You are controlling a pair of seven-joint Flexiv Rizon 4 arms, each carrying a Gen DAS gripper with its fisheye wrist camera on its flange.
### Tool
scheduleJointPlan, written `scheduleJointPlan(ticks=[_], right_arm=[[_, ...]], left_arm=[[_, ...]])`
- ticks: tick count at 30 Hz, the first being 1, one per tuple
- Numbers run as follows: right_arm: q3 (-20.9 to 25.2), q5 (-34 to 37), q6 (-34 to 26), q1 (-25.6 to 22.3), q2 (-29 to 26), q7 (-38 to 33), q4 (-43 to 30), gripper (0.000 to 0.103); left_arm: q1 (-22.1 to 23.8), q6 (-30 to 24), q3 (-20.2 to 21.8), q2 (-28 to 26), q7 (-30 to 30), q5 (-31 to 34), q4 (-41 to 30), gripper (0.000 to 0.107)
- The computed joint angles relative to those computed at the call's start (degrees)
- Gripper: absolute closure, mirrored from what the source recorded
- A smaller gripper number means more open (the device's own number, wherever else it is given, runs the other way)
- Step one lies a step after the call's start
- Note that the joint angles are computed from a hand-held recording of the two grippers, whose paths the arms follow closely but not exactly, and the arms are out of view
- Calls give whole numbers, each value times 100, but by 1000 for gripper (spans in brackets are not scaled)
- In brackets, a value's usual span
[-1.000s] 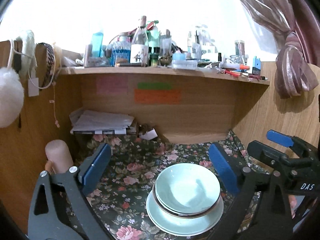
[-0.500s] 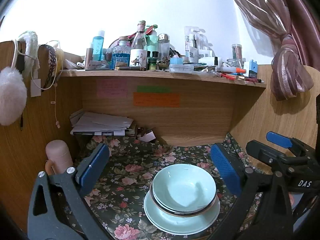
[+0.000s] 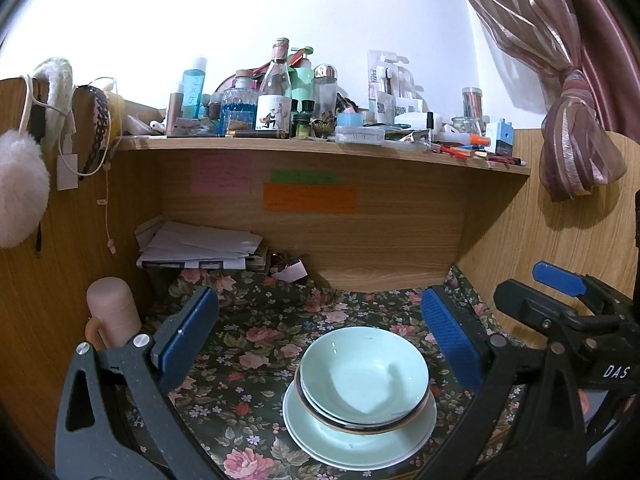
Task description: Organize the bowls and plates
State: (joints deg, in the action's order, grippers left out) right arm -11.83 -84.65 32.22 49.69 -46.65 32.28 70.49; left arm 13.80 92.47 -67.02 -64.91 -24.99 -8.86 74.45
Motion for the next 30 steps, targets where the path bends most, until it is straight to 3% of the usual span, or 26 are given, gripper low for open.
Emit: scheduleJointPlan(ticks=[30], right_arm=[[14,-37,-32,-7,35,39,35,0]], left_arm=[[-142,125,156,60,-338,74,-1,4]])
